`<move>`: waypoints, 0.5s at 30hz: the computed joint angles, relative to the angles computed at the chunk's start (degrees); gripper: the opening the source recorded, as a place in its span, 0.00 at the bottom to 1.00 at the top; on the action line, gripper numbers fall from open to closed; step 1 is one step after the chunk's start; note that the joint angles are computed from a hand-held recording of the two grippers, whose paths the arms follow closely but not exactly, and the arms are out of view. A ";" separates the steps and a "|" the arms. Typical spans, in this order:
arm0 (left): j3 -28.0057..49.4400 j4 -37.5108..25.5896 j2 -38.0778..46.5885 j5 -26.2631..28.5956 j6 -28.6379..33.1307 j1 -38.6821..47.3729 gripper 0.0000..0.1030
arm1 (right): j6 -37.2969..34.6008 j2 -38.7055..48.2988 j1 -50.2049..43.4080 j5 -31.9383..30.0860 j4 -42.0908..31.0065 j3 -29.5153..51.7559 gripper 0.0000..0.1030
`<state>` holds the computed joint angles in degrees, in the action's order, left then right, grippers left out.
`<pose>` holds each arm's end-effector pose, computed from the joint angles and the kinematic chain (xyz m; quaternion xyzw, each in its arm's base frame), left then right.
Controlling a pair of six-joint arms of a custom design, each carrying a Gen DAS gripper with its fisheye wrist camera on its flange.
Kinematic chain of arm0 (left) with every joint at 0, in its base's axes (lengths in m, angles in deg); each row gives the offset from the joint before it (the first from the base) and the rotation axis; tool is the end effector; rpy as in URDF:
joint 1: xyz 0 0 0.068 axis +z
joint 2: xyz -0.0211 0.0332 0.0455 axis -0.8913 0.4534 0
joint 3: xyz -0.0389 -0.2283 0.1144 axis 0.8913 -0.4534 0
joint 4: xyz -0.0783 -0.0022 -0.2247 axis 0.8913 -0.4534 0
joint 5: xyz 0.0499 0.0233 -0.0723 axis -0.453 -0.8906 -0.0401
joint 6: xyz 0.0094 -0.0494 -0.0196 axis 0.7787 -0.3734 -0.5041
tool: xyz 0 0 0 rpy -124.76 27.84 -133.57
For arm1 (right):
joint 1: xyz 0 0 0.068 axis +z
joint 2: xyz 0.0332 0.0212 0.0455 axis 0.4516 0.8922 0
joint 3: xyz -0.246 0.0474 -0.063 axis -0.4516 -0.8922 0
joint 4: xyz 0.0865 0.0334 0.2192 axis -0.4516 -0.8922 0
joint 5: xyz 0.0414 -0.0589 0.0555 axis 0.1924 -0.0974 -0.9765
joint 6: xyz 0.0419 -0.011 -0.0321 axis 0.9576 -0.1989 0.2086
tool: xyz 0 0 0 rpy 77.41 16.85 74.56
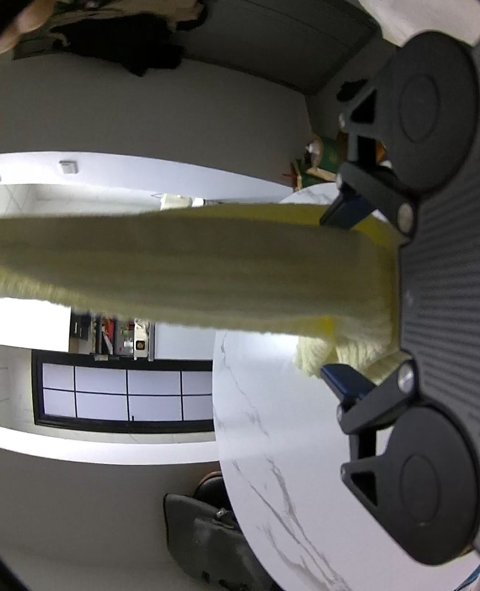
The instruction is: Fold towel
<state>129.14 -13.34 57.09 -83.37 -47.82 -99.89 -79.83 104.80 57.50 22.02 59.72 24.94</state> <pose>0.2417 -0.1634 0.2047 0.0372 0.8489 -0.0708 0.5225 0.3083 0.1776 0.3253 -0.1831 0.7299 0.1060 0.6500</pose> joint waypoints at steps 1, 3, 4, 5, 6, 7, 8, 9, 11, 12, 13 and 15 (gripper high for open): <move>-0.17 -0.75 -0.36 0.44 -0.37 0.67 0.73 | 0.09 0.04 -0.11 0.14 0.03 0.01 0.04; -0.80 -1.92 -1.26 1.28 -0.98 2.00 0.73 | 0.42 0.24 -0.33 0.23 0.14 0.14 0.04; -1.68 -1.90 -2.08 1.55 -1.08 2.57 0.73 | 0.50 0.31 -0.38 0.22 0.22 0.13 0.04; -2.37 -1.87 -2.74 1.68 -1.10 2.98 0.73 | 0.57 0.35 -0.41 0.23 0.30 0.10 0.04; -2.95 -1.81 -3.27 1.81 -1.06 3.34 0.73 | 0.63 0.36 -0.36 0.28 0.36 0.04 0.04; -3.38 -1.84 -3.78 2.02 -0.98 3.70 0.73 | 0.69 0.46 -0.27 0.36 0.44 0.05 0.04; -3.55 -2.00 -4.17 2.17 -1.04 3.96 0.72 | 0.67 1.00 -0.76 -0.17 -0.40 1.29 0.04; -3.89 -2.11 -4.78 2.56 -1.12 4.46 0.68 | 0.44 2.92 -2.97 -2.45 -2.56 5.42 0.04; -3.80 -2.59 -5.43 3.62 -1.12 5.22 0.59 | 0.36 3.84 -3.50 -3.12 -3.12 6.78 0.04; -4.13 -2.67 -6.04 4.63 -0.95 5.78 0.51 | 0.35 3.69 -3.37 -3.00 -3.05 6.56 0.04; -4.20 -2.89 -6.47 5.43 -0.74 6.20 0.47 | 0.34 3.68 -3.30 -2.92 -2.90 6.42 0.04; -3.88 -3.78 -6.88 7.63 -0.39 7.19 0.27 | 0.42 2.90 -2.42 -2.07 -2.29 5.00 0.04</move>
